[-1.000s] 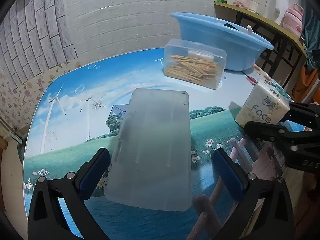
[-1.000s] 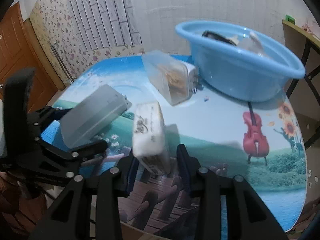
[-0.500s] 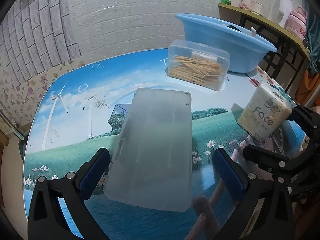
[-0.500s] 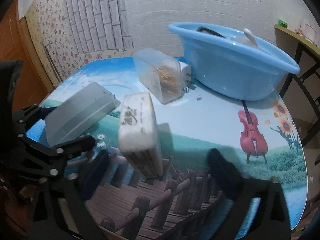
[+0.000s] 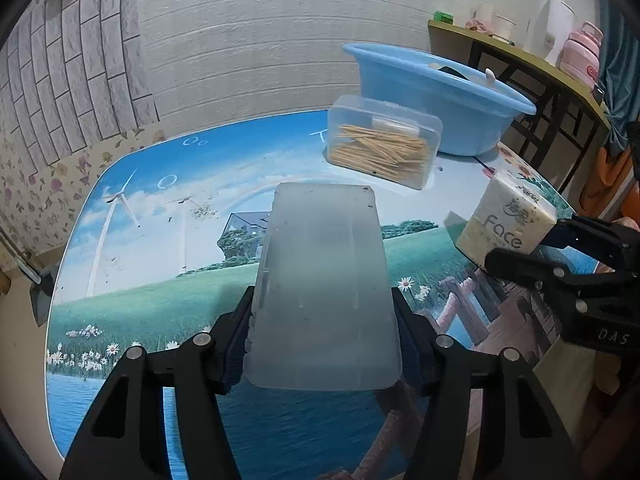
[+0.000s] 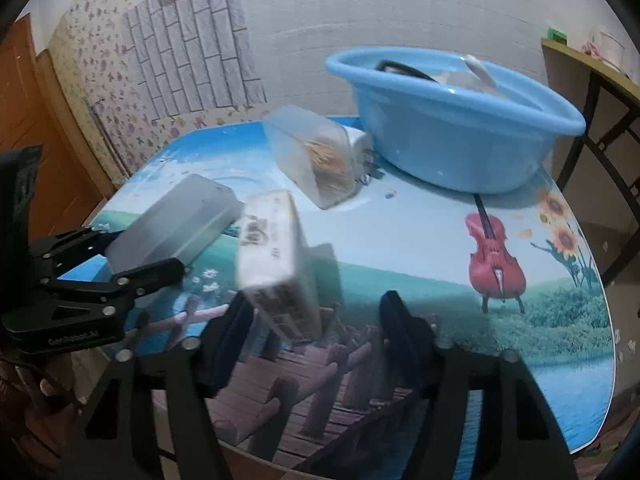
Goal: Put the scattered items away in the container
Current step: 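Lift frosted box and tissue packet and carry both over the blue basin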
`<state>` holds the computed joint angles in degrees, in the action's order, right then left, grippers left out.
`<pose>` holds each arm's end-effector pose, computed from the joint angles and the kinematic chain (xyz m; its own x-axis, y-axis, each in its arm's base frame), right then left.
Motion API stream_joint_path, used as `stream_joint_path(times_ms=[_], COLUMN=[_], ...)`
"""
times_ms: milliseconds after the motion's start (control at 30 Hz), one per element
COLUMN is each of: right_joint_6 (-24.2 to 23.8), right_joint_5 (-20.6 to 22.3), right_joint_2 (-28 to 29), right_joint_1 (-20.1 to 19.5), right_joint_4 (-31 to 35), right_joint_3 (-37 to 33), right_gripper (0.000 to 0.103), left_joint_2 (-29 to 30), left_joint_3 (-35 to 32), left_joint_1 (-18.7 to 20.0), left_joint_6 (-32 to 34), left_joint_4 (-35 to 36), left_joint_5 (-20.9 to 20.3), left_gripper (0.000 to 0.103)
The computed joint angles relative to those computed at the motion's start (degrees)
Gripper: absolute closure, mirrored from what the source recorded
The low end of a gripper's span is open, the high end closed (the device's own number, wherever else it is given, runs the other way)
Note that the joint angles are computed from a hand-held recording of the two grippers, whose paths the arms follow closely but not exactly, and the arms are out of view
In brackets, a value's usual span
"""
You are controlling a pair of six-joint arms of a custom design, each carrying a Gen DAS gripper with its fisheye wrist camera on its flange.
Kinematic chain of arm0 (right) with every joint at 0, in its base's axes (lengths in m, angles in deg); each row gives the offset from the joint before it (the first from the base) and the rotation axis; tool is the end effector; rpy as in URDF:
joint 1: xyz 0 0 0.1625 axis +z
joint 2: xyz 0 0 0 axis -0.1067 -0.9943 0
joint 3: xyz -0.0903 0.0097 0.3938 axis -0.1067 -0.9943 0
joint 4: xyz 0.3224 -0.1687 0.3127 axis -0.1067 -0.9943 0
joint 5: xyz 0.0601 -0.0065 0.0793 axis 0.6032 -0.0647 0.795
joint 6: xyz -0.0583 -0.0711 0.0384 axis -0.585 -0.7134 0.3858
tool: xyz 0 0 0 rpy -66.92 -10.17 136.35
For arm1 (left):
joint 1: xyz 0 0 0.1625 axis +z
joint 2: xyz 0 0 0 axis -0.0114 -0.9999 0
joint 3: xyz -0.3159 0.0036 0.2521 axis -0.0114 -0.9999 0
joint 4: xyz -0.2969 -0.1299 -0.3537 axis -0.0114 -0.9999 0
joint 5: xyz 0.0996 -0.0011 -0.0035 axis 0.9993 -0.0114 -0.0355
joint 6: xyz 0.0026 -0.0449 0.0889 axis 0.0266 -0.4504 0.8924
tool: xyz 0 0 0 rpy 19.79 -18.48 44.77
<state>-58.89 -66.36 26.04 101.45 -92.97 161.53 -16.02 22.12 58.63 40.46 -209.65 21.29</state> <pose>0.1693 -0.6718 0.0951 -0.7009 -0.4872 0.5209 -0.6773 0.6836 -0.2720 -0.1471 -0.6261 0.0918 -0.7404 0.0772 -0.6677 0.4734 0.7652 -0.4364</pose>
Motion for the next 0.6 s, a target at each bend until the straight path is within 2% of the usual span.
stream_joint_path(times_ms=[100,267,500,600], right_joint_6=[-2.8,-2.6,-0.8,-1.5], right_joint_5=[0.1,1.4,6.1,7.5], right_joint_2=[-0.1,-0.6,-2.5,-3.5], right_joint_1=[0.4,0.2,0.2,0.3], right_joint_4=[-0.2,-1.1,-2.4,-3.7], right_joint_3=[0.4,0.9,0.8,0.9], right_gripper=[0.083,0.083,0.084,0.084], left_joint_2=[-0.1,-0.6,-0.7,-0.4], left_joint_3=[0.1,0.6,-0.6,-2.0], left_joint_1=[-0.1,-1.2,-3.7,-4.6], left_joint_6=[0.2,1.7,5.2,7.6], left_joint_4=[-0.6,-3.5,-7.0,-8.9], left_joint_5=[0.1,0.9,1.7,1.3], left_gripper=[0.042,0.042,0.042,0.042])
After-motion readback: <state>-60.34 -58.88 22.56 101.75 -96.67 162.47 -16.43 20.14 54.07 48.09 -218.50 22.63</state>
